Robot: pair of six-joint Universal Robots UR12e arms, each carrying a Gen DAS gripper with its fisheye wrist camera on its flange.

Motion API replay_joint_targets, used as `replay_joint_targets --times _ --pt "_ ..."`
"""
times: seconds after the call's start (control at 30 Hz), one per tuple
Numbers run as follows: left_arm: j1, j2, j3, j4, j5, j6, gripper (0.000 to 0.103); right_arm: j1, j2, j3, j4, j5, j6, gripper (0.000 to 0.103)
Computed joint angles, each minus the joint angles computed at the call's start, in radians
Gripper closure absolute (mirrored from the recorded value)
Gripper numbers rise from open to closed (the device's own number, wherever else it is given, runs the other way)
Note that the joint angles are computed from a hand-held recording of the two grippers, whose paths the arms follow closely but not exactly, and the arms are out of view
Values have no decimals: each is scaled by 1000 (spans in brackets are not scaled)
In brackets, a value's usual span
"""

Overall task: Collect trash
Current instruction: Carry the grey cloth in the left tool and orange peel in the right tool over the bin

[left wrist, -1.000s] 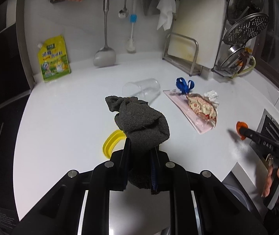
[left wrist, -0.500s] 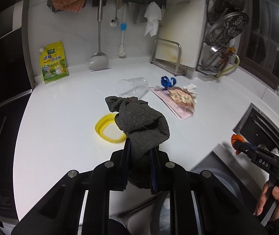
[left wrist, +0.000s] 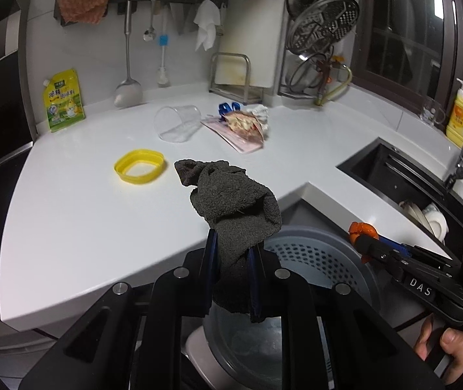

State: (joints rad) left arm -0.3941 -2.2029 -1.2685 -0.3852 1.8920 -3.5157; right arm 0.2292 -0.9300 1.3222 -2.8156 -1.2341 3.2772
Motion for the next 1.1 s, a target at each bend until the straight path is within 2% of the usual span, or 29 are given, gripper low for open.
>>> replay_joint_targets --times 0.3,0.53,1.1 --pt "-24 -5 -23 -4 -12 20 85 0 -44 88 2 -9 -11 81" --pt "-33 -14 -20 -38 -27 16 85 -3 -62 128 -14 -13 1 81" --pt "-31 -39 2 -133 -60 -34 85 3 -44 125 42 3 -18 80"
